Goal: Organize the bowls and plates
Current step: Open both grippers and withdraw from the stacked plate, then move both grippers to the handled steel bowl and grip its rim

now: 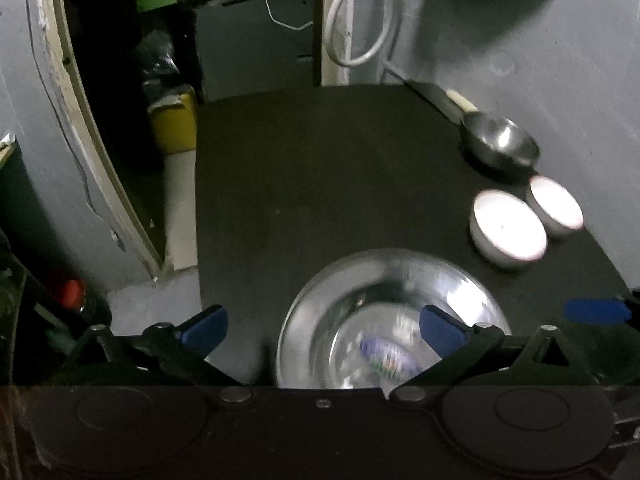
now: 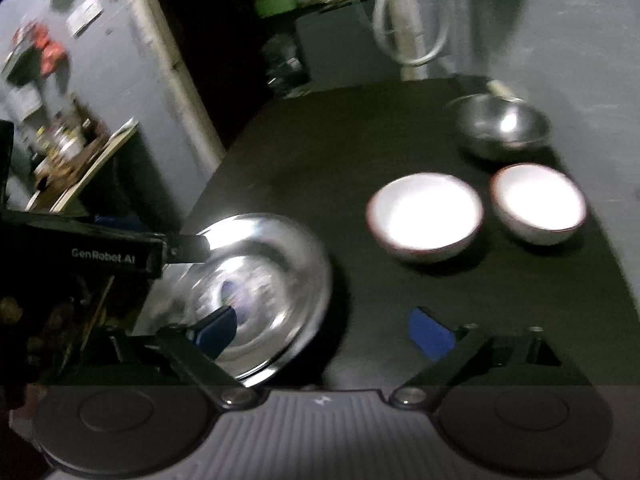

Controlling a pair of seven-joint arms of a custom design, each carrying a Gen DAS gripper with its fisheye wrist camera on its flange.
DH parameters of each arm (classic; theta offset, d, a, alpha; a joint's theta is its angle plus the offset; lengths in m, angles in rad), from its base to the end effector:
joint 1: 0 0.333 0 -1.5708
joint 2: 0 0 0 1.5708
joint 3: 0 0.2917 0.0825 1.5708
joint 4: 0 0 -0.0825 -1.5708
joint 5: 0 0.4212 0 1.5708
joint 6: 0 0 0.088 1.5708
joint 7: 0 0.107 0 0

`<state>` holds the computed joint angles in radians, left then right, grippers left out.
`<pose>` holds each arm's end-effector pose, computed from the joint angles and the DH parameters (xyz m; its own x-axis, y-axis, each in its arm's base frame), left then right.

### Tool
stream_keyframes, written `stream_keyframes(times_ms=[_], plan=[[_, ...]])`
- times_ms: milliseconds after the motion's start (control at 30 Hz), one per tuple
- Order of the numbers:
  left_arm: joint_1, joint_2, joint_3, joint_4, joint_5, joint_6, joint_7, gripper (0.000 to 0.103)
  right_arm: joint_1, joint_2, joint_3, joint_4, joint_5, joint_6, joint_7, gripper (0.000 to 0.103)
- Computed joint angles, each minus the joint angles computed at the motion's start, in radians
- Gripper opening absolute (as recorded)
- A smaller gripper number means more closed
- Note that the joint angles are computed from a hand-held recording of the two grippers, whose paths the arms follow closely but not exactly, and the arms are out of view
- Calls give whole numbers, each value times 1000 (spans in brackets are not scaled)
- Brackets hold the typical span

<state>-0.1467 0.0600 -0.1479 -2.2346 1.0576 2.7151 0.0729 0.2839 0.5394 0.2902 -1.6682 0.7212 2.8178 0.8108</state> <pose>0.5479 -0.1988 0.3273 0.2983 -0.9542 0.0209 -0.7194 -0.2392 -0.6520 0.6479 0.3479 0.3186 0.6426 -0.7209 -0.2594 -0.6630 -0.3536 -0.6598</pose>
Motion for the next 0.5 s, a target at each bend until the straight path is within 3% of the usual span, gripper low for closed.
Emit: stream_keyframes(times_ms=[233,500], plan=[[-21,163,34,230,39,2,-43,102,-14,77,-28,105,-5,118,95,103],[-77,435,103,589,-81,63,4,102,13,307,-97,444,-160,100,296,103]])
